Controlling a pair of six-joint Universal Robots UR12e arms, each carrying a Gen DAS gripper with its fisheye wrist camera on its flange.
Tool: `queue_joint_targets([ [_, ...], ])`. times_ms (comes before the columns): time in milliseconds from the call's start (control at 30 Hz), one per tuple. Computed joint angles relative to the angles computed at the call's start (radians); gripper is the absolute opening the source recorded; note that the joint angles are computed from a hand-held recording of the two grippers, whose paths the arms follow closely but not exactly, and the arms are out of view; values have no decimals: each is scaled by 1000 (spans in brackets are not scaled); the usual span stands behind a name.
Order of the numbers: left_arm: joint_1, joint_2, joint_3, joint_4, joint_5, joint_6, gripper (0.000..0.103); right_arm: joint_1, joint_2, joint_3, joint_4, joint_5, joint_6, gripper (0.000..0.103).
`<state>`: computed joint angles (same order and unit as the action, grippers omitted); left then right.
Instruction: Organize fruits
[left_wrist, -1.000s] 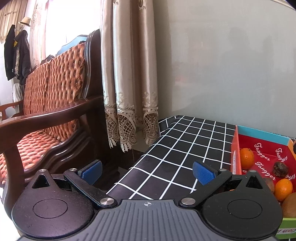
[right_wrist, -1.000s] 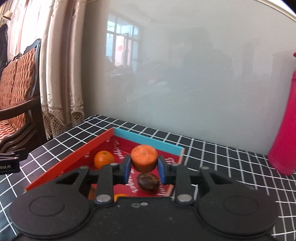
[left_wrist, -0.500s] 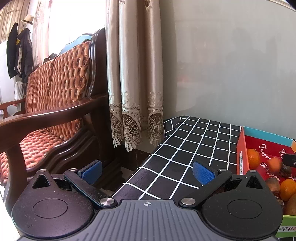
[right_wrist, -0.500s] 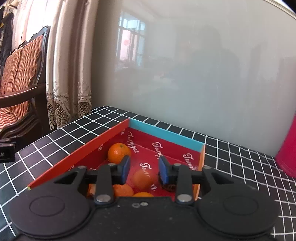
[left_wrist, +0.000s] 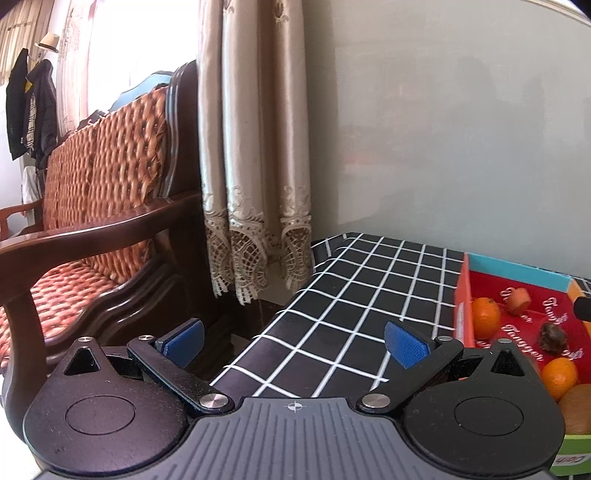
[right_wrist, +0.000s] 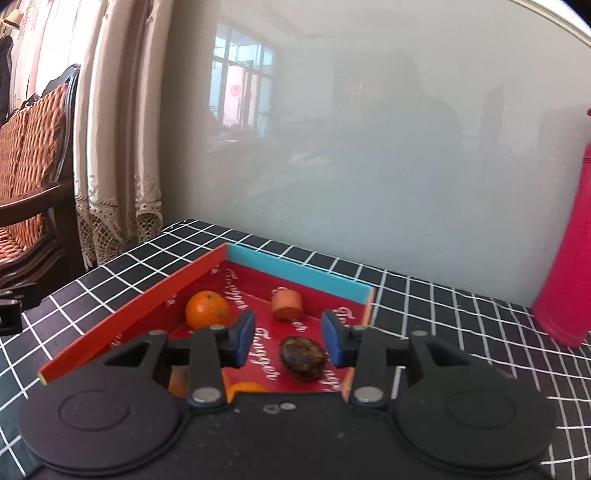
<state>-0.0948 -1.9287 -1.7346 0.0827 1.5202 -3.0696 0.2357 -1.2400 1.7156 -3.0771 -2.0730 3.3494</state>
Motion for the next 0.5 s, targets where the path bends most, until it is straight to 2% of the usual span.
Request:
queue_joint_targets([
  [167,-10,15,-14,15,-34,1,103,-9,-29,37,-24,-37,3,40],
  [233,-13,27,-30,33,-57,6,103,-14,-44,58,-42,-52,12,49],
  [300,-14,41,-51,55,-80,10,103,-20,-61,82,-65,-54,30,65],
  [500,-23,93,-115,61,-141,-20,103,-15,-120,163,-116,-77,80,71],
])
